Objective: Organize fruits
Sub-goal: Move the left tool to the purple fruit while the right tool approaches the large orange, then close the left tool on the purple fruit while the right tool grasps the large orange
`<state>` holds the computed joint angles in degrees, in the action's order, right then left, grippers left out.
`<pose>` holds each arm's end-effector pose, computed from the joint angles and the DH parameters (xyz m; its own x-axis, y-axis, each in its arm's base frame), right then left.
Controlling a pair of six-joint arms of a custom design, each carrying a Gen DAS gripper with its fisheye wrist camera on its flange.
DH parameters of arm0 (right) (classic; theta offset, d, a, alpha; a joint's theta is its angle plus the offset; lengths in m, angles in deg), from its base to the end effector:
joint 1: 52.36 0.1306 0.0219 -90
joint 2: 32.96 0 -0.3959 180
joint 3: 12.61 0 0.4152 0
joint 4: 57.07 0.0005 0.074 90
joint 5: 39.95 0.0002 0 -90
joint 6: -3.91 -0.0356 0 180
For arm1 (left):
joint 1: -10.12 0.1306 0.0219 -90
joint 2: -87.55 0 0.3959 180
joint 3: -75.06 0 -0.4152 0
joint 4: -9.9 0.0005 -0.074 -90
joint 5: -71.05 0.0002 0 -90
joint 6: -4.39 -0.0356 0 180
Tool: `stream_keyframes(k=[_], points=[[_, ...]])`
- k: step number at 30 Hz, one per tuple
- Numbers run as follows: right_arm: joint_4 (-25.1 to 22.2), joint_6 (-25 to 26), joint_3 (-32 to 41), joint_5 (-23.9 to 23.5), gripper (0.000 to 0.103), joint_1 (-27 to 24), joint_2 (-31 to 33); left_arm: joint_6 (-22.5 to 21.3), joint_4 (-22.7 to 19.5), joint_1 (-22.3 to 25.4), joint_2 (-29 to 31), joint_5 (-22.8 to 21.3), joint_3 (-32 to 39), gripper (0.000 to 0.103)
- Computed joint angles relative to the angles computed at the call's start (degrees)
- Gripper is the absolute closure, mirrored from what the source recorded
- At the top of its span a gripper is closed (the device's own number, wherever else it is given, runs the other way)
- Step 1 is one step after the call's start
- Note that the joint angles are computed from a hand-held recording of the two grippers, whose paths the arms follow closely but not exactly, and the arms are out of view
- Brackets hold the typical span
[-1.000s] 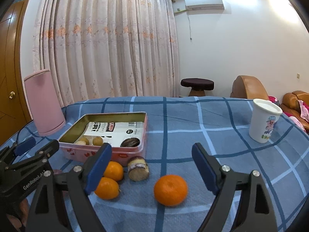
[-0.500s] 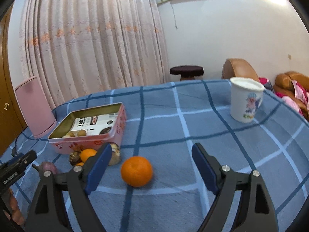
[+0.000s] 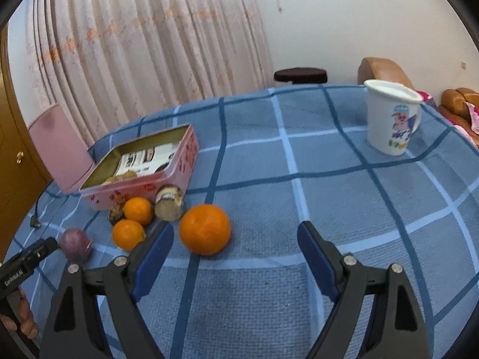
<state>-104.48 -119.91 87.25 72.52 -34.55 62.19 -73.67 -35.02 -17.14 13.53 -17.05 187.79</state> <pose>0.5276 0.1547 0.4864 -0.5449 0.3652 -0.7548 0.3467 0.9177 0.1937 0.5586 -0.2897 0.4921 -0.6370 0.0956 -0.7649 0.3569 0.9161 -0.1827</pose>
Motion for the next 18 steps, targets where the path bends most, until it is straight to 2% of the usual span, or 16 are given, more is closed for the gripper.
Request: stream_keyframes(k=[5,9,14,16,18], points=[[-3.3,2.5,3.8,-3.7,0.018,0.0,3.4,-2.5,-3.2,-1.4,2.9,1.4,4.2,0.032],[-6.8,4.4,8.1,-4.3,0.029,0.0,6.9,-2.3,-6.9,-1.9,6.2,-0.2,8.1,0.033],[-10.4,4.8,11.9,-5.3,0.032,-0.3,10.1,-1.8,-9.5,-2.1,8.6,-0.8,11.3,0.033],[-11.6,5.1,12.9,-6.0,0.041,-0.3,10.9,-1.9,-10.0,-2.1,9.0,-0.2,11.9,0.033],[-12.8,4.9,13.7,-6.1,0.046,-0.4,11.6,-1.6,-9.7,-2.0,9.2,0.3,12.1,0.041]])
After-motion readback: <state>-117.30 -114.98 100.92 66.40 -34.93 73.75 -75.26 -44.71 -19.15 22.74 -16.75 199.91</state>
